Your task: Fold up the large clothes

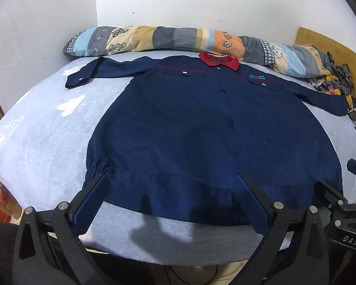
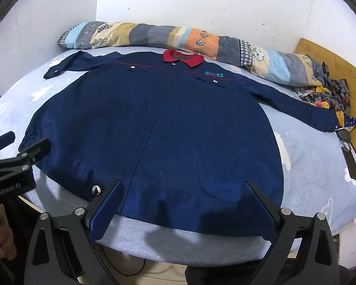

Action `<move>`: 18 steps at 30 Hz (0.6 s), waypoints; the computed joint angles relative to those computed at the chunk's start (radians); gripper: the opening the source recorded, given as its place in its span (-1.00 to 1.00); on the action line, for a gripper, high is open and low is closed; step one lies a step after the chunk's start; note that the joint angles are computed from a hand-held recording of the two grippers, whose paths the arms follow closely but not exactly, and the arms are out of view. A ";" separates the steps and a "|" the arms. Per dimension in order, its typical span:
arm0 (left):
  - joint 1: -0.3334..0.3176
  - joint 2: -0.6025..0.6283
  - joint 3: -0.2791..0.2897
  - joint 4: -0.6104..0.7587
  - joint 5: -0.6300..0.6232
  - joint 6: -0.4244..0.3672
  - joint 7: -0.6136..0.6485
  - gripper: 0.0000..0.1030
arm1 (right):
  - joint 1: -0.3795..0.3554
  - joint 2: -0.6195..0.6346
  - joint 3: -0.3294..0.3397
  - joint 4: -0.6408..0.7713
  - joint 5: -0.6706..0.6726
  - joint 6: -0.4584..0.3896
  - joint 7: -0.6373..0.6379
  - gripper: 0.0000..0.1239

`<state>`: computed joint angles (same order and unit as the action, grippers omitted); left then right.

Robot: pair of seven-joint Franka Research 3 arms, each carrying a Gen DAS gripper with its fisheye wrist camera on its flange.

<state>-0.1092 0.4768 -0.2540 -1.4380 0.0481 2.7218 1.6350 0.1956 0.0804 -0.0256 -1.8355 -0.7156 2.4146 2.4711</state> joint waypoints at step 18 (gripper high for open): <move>-0.034 -0.028 0.015 -0.025 0.056 -0.001 -0.049 1.00 | -0.005 -0.007 -0.001 -0.004 0.053 -0.016 -0.015 0.61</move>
<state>-0.1427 0.4489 -0.2387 -1.4627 0.1041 2.7204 1.5861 0.1905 0.0736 -0.0265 -1.8394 -0.6630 2.3990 2.4562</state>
